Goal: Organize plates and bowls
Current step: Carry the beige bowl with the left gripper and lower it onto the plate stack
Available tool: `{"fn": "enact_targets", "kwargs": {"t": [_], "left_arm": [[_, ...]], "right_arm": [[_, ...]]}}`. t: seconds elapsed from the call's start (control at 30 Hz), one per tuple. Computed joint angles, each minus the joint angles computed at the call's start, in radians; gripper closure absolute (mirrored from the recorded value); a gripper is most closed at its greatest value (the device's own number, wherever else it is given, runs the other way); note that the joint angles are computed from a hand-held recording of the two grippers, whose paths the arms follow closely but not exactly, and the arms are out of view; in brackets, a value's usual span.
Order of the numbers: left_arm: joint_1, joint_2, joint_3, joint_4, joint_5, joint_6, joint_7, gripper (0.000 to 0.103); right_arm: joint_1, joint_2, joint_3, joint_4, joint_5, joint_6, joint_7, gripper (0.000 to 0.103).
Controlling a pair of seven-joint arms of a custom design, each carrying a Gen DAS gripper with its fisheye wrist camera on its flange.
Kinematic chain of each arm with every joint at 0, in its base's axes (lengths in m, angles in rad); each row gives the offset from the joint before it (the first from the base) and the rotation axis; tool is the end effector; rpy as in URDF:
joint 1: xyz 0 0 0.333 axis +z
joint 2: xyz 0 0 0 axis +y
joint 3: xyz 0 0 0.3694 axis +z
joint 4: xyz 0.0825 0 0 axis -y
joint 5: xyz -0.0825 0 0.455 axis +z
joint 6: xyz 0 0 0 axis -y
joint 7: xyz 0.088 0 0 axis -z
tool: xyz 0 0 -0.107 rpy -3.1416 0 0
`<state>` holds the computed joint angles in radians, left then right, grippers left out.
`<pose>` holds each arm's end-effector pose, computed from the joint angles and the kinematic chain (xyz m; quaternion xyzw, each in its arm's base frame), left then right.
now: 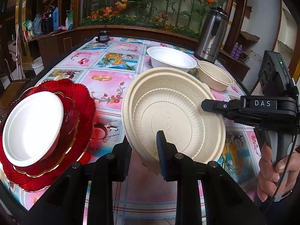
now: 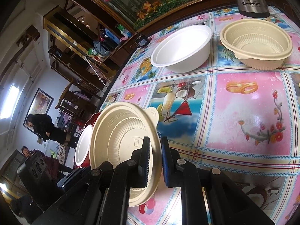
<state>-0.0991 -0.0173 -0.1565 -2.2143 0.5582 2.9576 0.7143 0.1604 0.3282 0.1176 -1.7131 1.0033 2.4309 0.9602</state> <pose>0.5953 -0.1926 0.4786 -0.6808 0.6224 -0.3133 0.2257 0.7352 0.2026 0.4607 -0.7016 0.5698 0.0935 0.4176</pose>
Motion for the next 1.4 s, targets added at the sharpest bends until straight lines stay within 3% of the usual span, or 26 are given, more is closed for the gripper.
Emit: {"fn": "enact_targets", "kwargs": {"t": [0.37,0.63,0.77,1.03,1.4], "left_arm": [[0.028,-0.068,0.014,-0.048,0.021,0.043,-0.026,0.08],[0.095,-0.133,0.011,-0.077,0.138,0.05,-0.149,0.08],[0.149,-0.171,0.002,-0.101,0.22,0.034,-0.238,0.08],[0.213,-0.189,0.033,-0.142,0.235,0.022,-0.306,0.08],[0.232,-0.167,0.06,-0.167,0.2,0.031,-0.319,0.08]], "right_arm": [[0.006,0.0,0.014,0.021,0.039,-0.036,0.011,0.089],[0.045,-0.007,0.029,0.061,0.041,-0.001,0.017,0.089],[0.086,0.022,0.038,0.114,-0.012,0.013,0.048,0.089],[0.154,0.145,0.061,0.262,-0.13,-0.037,0.17,0.09],[0.213,0.202,0.068,0.308,-0.26,-0.01,0.233,0.09]]}}
